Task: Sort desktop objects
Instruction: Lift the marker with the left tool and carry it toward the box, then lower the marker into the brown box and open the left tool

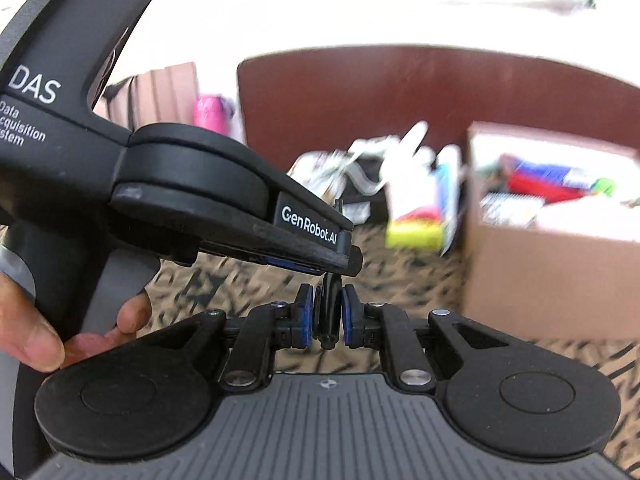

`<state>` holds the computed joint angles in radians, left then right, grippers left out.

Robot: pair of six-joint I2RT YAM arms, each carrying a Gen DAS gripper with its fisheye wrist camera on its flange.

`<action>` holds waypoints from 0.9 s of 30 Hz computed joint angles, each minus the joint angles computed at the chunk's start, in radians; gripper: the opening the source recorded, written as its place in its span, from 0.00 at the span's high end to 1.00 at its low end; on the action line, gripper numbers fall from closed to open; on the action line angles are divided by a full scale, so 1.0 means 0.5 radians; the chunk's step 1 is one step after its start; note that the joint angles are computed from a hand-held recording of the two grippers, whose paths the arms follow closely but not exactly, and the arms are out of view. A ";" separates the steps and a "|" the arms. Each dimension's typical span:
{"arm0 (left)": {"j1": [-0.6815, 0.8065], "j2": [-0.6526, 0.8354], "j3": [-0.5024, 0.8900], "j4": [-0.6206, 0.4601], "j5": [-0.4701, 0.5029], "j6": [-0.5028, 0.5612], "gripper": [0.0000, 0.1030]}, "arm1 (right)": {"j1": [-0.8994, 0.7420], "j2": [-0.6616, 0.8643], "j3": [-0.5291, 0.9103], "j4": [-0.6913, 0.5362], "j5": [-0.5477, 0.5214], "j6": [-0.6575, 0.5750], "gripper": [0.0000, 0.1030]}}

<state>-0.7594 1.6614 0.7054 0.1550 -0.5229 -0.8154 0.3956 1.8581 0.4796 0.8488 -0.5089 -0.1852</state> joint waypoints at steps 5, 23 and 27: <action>-0.030 0.132 0.346 -0.041 -0.027 0.225 0.86 | -0.191 -0.071 0.058 0.066 -0.040 0.024 0.83; 0.149 1.332 2.156 -0.418 0.625 0.630 0.86 | -0.763 0.474 0.813 0.060 -0.088 0.119 0.84; 0.163 1.612 2.592 -0.559 0.688 0.713 0.85 | -0.812 0.603 1.001 0.008 -0.064 0.100 0.84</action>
<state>-0.6777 2.4676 2.0016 -0.1245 -0.1790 -0.4589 -0.0104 2.1598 0.9800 0.8528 -0.5412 -0.1352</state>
